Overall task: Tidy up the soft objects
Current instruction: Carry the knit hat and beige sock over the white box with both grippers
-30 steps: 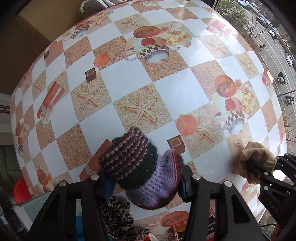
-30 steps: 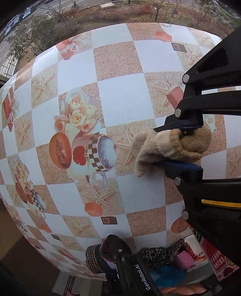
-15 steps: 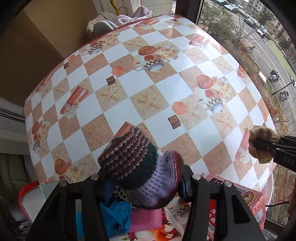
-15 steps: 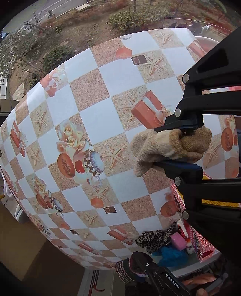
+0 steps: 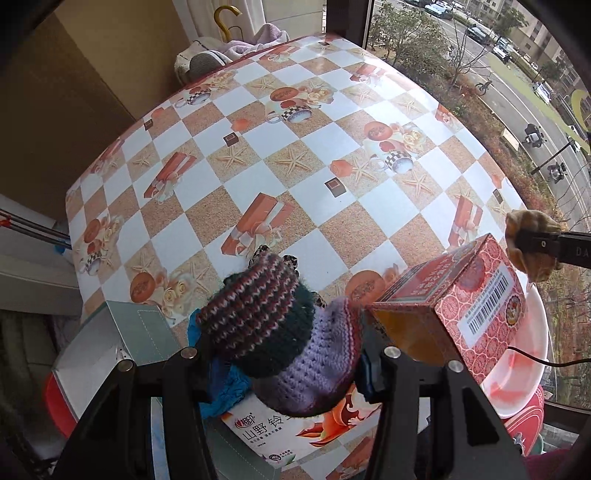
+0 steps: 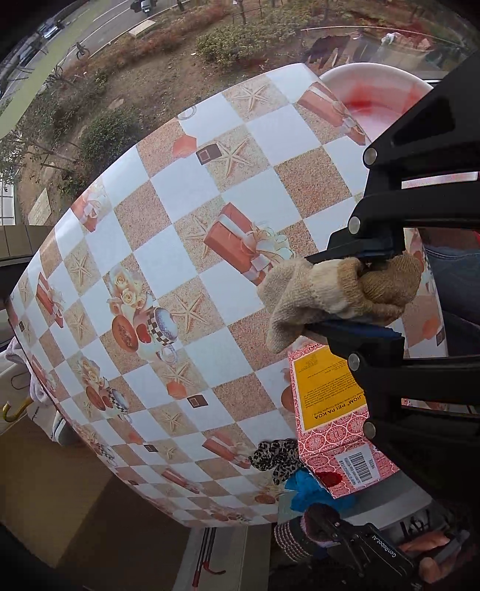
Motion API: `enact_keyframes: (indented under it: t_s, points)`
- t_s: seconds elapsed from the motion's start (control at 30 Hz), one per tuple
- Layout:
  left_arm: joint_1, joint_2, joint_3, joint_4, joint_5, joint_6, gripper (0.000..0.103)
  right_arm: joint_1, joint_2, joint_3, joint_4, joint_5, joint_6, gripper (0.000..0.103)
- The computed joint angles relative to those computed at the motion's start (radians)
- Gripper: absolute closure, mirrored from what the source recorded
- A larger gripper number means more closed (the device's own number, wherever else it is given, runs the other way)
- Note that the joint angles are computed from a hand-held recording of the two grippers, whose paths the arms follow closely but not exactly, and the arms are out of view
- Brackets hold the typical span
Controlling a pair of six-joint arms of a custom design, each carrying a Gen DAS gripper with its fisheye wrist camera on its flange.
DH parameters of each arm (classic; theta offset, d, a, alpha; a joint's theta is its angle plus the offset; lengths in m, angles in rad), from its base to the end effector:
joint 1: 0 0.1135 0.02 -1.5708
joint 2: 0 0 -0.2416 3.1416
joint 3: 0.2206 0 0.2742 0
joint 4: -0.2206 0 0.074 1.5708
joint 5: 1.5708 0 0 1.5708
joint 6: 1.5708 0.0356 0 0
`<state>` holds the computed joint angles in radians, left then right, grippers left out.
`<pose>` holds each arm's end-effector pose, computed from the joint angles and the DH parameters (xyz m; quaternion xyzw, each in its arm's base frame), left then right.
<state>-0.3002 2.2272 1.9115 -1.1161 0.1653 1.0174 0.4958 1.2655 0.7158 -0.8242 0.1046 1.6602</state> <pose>0.4334 -0.1403 0.1708 0.6131 0.7826 -0.0528 0.0937 0.2026 0.1053 0.1480 0.5507 0.8272 0.0619 0.0923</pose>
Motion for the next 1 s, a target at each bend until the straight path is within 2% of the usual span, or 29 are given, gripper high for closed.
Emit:
enact_keyframes:
  t_s: [0.27, 0.47, 0.7, 1.0]
  points:
    - [0.088, -0.114, -0.115, -0.018, 0.042, 0.135, 0.045, 0.205, 0.05, 0.116, -0.081, 0.062, 0.222, 0.075]
    - [0.156, -0.152, -0.141, -0.047, 0.073, 0.213, 0.045, 0.288, 0.14, 0.261, -0.139, 0.102, 0.276, 0.075]
    - [0.223, -0.117, -0.065, -0.091, 0.102, 0.225, 0.045, 0.294, 0.28, 0.457, -0.175, 0.135, 0.192, 0.075]
    - [0.307, -0.039, 0.086, -0.134, 0.147, 0.171, 0.045, 0.234, 0.492, 0.749, -0.226, 0.127, -0.057, 0.075]
